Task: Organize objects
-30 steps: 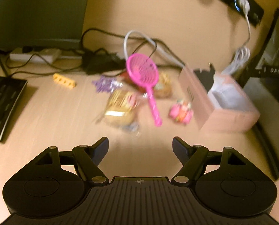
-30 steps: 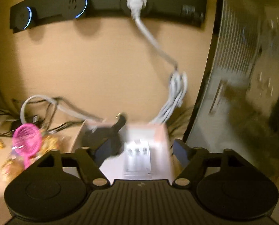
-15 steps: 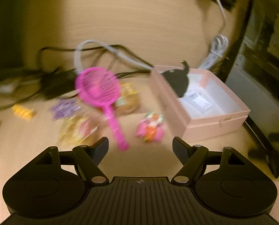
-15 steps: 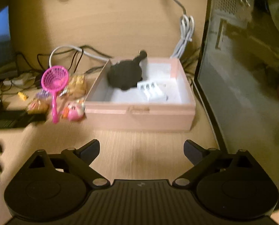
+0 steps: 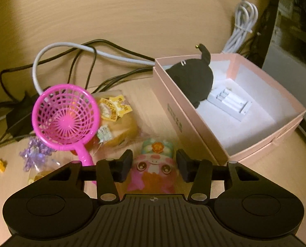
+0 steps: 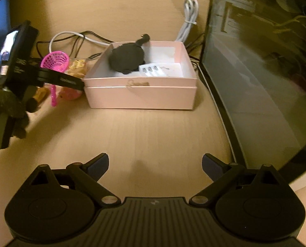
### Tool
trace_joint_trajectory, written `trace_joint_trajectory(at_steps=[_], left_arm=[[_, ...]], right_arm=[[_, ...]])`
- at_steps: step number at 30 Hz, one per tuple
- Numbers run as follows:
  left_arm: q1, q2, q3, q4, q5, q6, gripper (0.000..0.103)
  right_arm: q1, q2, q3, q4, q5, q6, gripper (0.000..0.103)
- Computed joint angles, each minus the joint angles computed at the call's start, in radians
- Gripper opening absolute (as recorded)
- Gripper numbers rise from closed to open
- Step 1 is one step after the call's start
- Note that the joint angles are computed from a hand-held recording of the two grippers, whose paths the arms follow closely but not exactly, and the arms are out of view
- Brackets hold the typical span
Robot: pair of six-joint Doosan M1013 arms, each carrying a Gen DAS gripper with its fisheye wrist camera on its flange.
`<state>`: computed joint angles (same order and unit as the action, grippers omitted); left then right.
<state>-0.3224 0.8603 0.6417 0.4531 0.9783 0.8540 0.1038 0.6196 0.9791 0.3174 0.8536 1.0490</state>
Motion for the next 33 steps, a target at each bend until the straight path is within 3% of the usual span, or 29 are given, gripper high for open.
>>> trace_joint_trajectory(at_steps=[5,12,20,26,33], left_arm=[[0.0,-0.096,0.145,-0.04,-0.092,-0.099,0.05],[-0.017,-0.258,0.402,0.018,-0.194,-0.332,0.049],[-0.034,-0.399,0.598,0.196,-0.115,-0.616,0.049],[-0.042,-0.491,0.719,0.255,-0.041,-0.785,0.049],[-0.053,-0.573,0.827,0.282,-0.052,-0.873,0.049]], right_arm=[[0.002,0.017,-0.023,-0.006,0.022,0.028,0.099],[0.035,0.047,-0.064,0.05,0.073,-0.049,0.101],[0.098,0.07,-0.103,0.13,0.133,-0.215,0.103],[0.149,0.102,-0.167,0.193,0.151,-0.321,0.103],[0.223,0.241,-0.429,0.263,0.216,-0.355,0.102]])
